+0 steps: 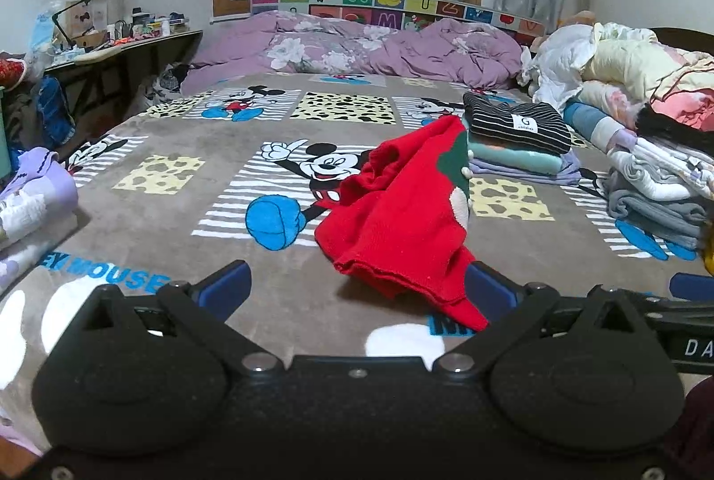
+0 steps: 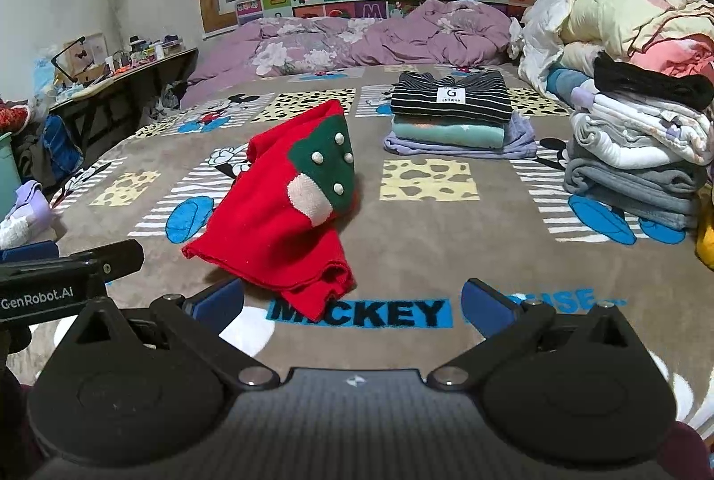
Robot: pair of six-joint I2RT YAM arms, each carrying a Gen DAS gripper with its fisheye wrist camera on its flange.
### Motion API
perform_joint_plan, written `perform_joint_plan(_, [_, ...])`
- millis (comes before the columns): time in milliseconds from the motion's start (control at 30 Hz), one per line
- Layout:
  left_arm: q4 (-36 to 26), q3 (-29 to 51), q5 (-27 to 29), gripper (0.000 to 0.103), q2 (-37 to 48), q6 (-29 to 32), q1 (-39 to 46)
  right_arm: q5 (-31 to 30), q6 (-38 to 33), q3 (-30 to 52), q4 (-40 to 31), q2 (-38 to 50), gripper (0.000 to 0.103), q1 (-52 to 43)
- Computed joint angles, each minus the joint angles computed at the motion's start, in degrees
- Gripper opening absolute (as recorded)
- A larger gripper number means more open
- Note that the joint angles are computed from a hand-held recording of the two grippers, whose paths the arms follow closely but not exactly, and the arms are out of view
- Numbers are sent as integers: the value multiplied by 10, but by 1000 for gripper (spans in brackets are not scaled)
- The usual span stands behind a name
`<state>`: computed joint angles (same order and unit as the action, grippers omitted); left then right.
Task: Fold clothes
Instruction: 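Move both grippers toward the crumpled red sweater on the bed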
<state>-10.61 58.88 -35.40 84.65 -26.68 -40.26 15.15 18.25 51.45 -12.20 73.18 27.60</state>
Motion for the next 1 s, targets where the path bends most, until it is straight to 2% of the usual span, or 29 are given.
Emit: perform_joint_plan(1000, [-3,11,-4,103,18,3,-7,-13,6,-21,34,-9,103,-2])
